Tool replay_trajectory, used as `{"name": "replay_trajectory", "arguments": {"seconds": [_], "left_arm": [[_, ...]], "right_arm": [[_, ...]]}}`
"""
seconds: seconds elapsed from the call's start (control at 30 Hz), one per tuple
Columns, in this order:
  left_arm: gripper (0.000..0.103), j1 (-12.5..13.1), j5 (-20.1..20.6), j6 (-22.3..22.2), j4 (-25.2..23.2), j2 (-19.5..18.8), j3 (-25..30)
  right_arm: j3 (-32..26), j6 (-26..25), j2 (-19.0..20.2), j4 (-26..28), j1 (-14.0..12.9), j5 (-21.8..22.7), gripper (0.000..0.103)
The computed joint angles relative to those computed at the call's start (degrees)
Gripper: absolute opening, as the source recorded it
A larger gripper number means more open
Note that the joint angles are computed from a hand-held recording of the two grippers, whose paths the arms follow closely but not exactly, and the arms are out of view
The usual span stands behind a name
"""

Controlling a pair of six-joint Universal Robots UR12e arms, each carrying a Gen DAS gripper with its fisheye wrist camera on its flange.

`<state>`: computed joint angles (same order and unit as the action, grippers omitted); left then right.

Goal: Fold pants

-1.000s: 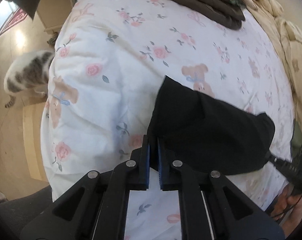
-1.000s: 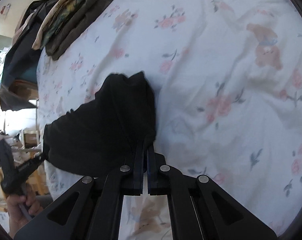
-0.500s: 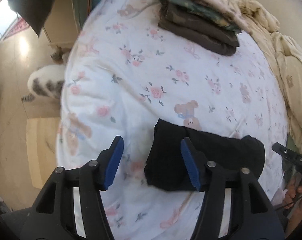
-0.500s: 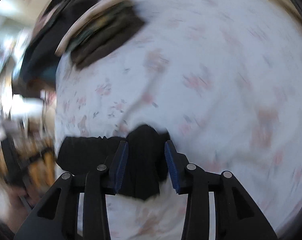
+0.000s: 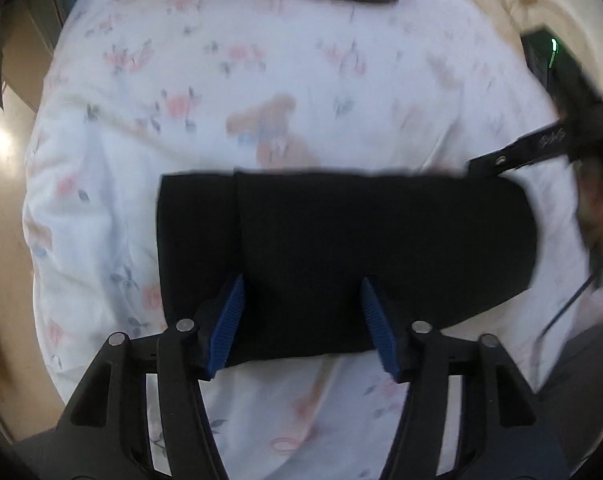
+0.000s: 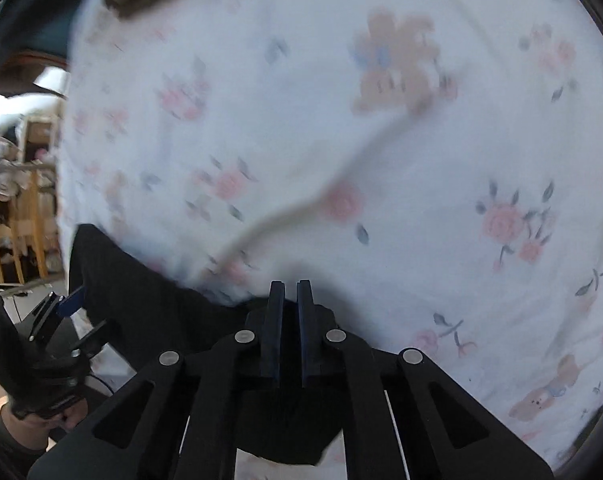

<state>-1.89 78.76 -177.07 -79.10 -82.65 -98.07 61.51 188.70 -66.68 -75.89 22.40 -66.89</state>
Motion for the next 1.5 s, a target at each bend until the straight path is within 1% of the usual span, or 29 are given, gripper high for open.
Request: {"name": "replay_trajectory", "arguments": {"seconds": [0.03, 0.07, 0.17, 0.27, 0.37, 0.43, 0.47, 0.5, 0.57, 0.6, 0.63, 0.67, 0.7, 0.73, 0.77, 0.8, 0.83, 0.87, 0.9, 0.93, 0.97, 1.03, 1.13, 1.23, 1.3, 1.33, 1.4, 1.47, 1.5], "left_arm": [[0.057, -0.4, 0.8, 0.9, 1.5, 0.4, -0.6], [0.058, -0.6, 1.0, 1.0, 1.7, 0.4, -0.7], [0.058, -0.2, 0.1, 0.8, 2.0, 0.6, -1.1], [0.058, -0.2, 0.1, 0.5, 1.6, 0.5, -0.8], [0.058, -0.4, 0.5, 0.2, 1.6, 0.5, -0.6], [0.058, -0.4, 0.3, -0.1, 1.8, 0.5, -0.6], [0.058, -0.3, -0.1, -0.4, 1.8, 0.5, -0.6], [0.058, -0.1, -0.3, -0.5, 1.7, 0.6, -0.7], [0.059, 0.0, -0.5, -0.5, 1.8, 0.8, -0.8], [0.059, 0.0, -0.5, -0.5, 1.9, 0.8, -0.9], [0.059, 0.0, -0.5, -0.5, 1.9, 0.9, -0.9], [0.059, 0.0, -0.4, -0.4, 1.9, 0.9, -1.0], [0.059, -0.1, -0.4, -0.3, 2.0, 0.9, -1.0], [0.059, -0.1, -0.3, -0.1, 2.1, 0.9, -1.1], [0.060, -0.1, -0.3, 0.0, 2.2, 1.0, -1.2], [0.060, 0.0, -0.4, 0.1, 2.4, 1.1, -1.3], [0.060, 0.0, -0.5, 0.2, 2.5, 1.1, -1.4], [0.062, 0.1, -0.7, 0.3, 2.6, 1.2, -1.5], [0.062, 0.2, -1.0, 0.5, 2.9, 1.3, -1.7], [0.063, 0.4, -1.4, 0.9, 3.1, 1.4, -1.9], [0.063, 0.5, -1.5, 1.2, 3.2, 1.5, -2.0], [0.063, 0.7, -1.9, 1.5, 3.3, 1.6, -2.2], [0.063, 1.1, -2.7, 1.5, 3.3, 1.7, -2.4], [0.063, 1.1, -2.8, 1.6, 3.3, 1.7, -2.5], [0.063, 1.2, -3.2, 1.4, 3.2, 1.7, -2.6], [0.063, 1.4, -3.6, 1.3, 3.1, 1.6, -2.6], [0.065, 2.1, -5.0, 1.0, 2.9, 1.7, -2.9], [0.065, 2.3, -5.6, 0.8, 3.0, 1.7, -3.0], [0.065, 2.2, -5.4, 0.7, 3.0, 1.7, -3.0]], "right_arm": [[-1.2, -1.5, 0.8, 3.6, 0.1, -0.6, 0.001], [-2.5, -3.1, 1.7, 7.6, 0.3, -1.8, 0.001], [-4.5, -4.1, 2.8, 13.4, 0.4, -3.7, 0.000], [-4.5, -3.9, 2.8, 15.2, 0.2, -4.4, 0.000], [-2.8, -2.8, 1.6, 14.4, -0.4, -4.5, 0.000], [-2.1, -2.0, 0.6, 13.3, -0.7, -6.0, 0.001], [-0.6, -1.0, -1.0, 9.9, -1.0, -6.5, 0.003], [0.8, 0.2, -2.5, 6.5, -1.2, -6.7, 0.011], [5.0, 3.4, -6.5, -3.1, -1.9, -4.3, 0.011], [7.3, 4.4, -8.7, -8.6, -1.8, -4.0, 0.013], [9.1, 4.9, -10.3, -12.9, -1.5, -4.6, 0.029], [11.8, 5.2, -12.4, -18.8, -0.9, -5.2, 0.044], [13.9, 4.6, -13.8, -23.0, -0.7, -4.8, 0.077], [15.9, 3.3, -14.9, -27.3, -0.4, -4.0, 0.089], [17.4, -0.3, -15.6, -30.5, 0.1, -2.9, 0.089], [17.3, -4.6, -15.1, -31.4, 0.1, -2.0, 0.089], [17.4, -10.6, -14.9, -29.8, 0.7, -1.9, 0.089], [15.8, -16.3, -13.8, -25.9, 1.2, -1.4, 0.089], [15.2, -20.4, -13.3, -22.5, 0.9, -0.1, 0.090], [14.7, -23.1, -12.9, -19.4, 0.0, 1.7, 0.089], [15.0, -23.8, -12.6, -17.7, -0.9, 4.5, 0.090], [16.1, -22.1, -12.2, -17.0, -2.5, 9.0, 0.090], [17.5, -19.8, -11.9, -20.4, -4.1, 13.6, 0.090], [17.1, -21.1, -11.0, -19.5, -4.4, 16.8, 0.090], [16.5, -22.3, -9.9, -17.2, -4.3, 18.4, 0.090], [16.0, -23.5, -9.1, -14.0, -4.5, 20.7, 0.090], [15.1, -25.2, -7.9, -8.3, -4.2, 21.7, 0.090], [16.0, -27.3, -8.7, -5.0, -4.4, 23.9, 0.090], [16.5, -28.1, -9.1, -3.7, -4.8, 26.3, 0.090]]}}
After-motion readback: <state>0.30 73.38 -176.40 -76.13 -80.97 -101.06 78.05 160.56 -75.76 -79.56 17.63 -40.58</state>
